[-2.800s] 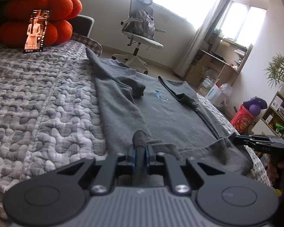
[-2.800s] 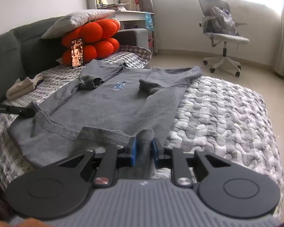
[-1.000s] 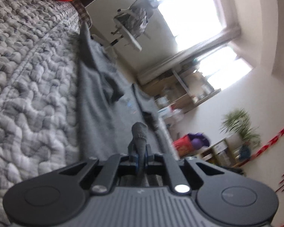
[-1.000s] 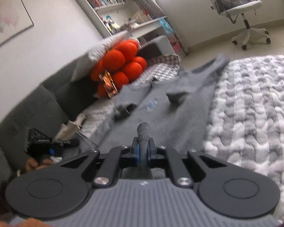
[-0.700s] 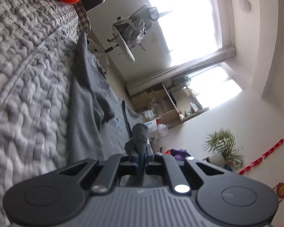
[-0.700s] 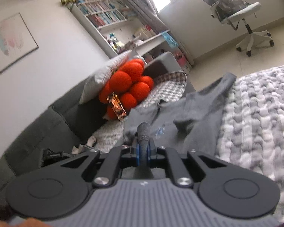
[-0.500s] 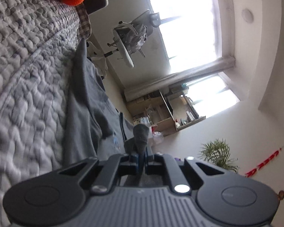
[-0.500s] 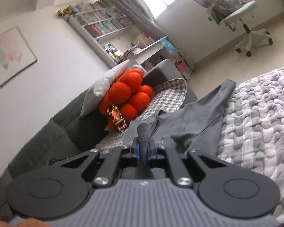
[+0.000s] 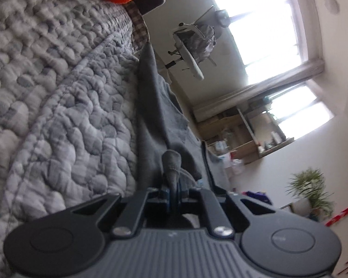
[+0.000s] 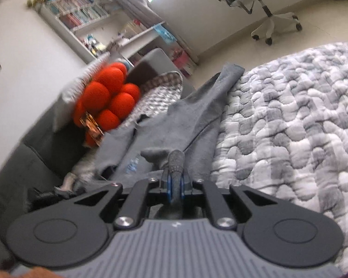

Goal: Fold clothes

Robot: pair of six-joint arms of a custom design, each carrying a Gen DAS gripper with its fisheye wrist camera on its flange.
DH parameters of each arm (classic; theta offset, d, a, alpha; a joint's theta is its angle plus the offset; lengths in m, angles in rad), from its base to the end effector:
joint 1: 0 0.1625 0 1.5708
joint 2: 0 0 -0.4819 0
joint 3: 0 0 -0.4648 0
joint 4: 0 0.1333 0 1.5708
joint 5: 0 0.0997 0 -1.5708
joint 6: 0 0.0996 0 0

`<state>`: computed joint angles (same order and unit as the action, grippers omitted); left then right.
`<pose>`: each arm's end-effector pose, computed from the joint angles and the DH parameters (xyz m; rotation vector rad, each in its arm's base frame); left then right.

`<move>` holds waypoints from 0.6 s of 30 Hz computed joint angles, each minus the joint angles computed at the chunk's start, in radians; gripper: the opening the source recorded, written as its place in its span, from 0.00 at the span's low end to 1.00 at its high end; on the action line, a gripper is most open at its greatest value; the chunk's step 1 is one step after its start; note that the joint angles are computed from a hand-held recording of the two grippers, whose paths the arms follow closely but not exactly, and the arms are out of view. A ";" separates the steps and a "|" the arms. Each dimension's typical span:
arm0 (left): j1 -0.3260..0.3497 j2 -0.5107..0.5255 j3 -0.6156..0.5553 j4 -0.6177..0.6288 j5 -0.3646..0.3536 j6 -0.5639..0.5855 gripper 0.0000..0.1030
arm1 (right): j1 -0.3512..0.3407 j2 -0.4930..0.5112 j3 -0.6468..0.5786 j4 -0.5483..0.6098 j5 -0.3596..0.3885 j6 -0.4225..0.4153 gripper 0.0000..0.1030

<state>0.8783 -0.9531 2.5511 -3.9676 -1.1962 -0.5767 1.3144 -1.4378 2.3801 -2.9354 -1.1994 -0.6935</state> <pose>-0.1263 -0.4181 0.0975 0.0593 -2.7020 1.2184 0.0457 -0.4939 0.2204 -0.7422 2.8035 -0.8013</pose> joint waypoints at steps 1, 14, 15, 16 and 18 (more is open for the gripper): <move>-0.011 -0.008 -0.001 0.019 0.023 0.004 0.07 | 0.009 -0.003 0.006 -0.016 -0.017 -0.009 0.12; -0.309 -0.124 0.082 0.185 0.315 0.154 0.24 | 0.074 -0.156 0.120 -0.098 -0.050 -0.234 0.42; -0.326 -0.136 0.088 0.221 0.311 0.156 0.24 | 0.081 -0.173 0.130 -0.074 -0.052 -0.267 0.42; -0.341 -0.142 0.093 0.255 0.306 0.160 0.24 | 0.088 -0.186 0.140 -0.054 -0.058 -0.300 0.42; -0.365 -0.146 0.096 0.317 0.296 0.159 0.24 | 0.104 -0.205 0.160 -0.020 -0.077 -0.362 0.42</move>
